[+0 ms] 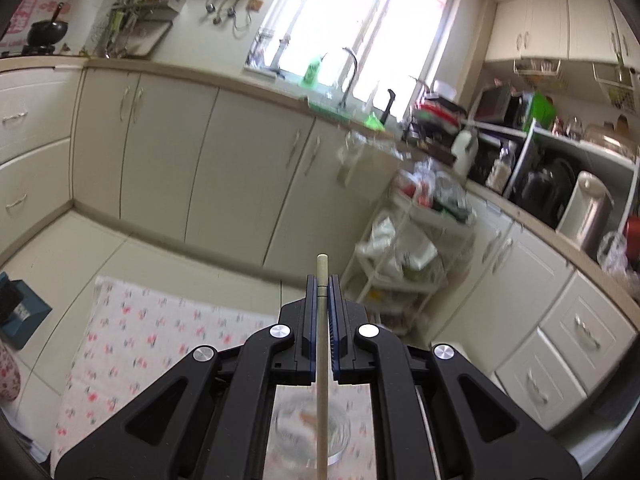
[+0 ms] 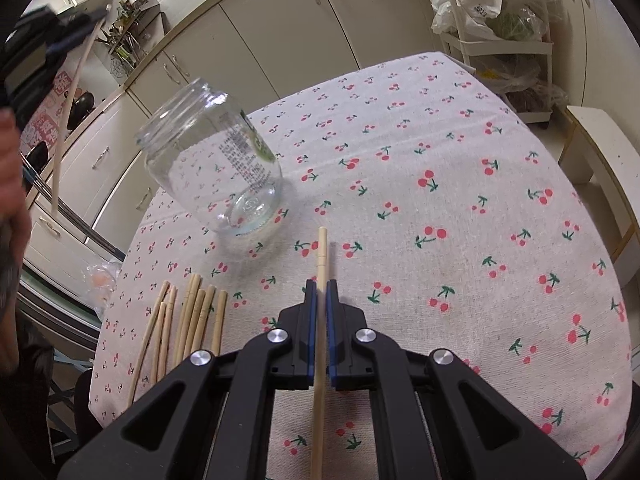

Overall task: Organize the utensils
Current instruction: 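Lower the left tool's stick into the glass jar and open while right holds its stick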

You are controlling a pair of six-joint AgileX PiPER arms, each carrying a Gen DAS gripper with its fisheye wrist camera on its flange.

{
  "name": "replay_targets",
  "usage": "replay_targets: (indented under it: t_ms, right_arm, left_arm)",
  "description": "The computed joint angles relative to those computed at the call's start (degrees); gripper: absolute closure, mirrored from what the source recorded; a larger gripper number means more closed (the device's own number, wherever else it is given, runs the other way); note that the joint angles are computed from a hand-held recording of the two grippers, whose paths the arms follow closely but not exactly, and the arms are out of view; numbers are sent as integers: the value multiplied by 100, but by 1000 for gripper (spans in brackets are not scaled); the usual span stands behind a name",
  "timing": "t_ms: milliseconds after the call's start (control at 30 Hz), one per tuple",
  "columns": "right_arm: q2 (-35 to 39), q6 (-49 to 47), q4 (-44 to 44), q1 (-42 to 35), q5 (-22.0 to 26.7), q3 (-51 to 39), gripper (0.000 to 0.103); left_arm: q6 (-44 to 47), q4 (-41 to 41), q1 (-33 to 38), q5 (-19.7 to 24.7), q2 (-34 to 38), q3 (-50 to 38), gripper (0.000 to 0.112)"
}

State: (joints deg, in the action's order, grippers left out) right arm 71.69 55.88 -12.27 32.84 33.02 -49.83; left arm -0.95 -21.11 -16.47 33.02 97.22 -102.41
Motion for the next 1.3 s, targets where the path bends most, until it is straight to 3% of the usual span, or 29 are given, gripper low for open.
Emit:
replay_targets:
  t_ms: [167,333,467,667,933,1200,1300]
  right_arm:
    - [-65,-106,192,-104,-151,100,97]
    - [-71,-228,313,-162,-208,122,97]
    - [-77,-370,468,-227,-247,147,97]
    - [-55,-456,557,-266,-257,134,97]
    - [-72,-468,617,-289,-292,167,97]
    - [-94,-405,548,-287,-266,176,97]
    - [-85,-386,520,-273,-238,162,97]
  left_arm:
    - [-791,820,-199,-483,353,-505,107]
    - [-2153,2409,-486,-1001,643,-654,107]
    - [-3548,3988,-690,-1260,823,-532,107]
    - [-4882,5507,-873,-1630,681,199,107]
    - [-4923,5674,-944,-1851,315,1213,107]
    - [-2898,4021,-904,-1517,-126,1902,106]
    - [-2446,3656,-871,-1395,-358,2176,97]
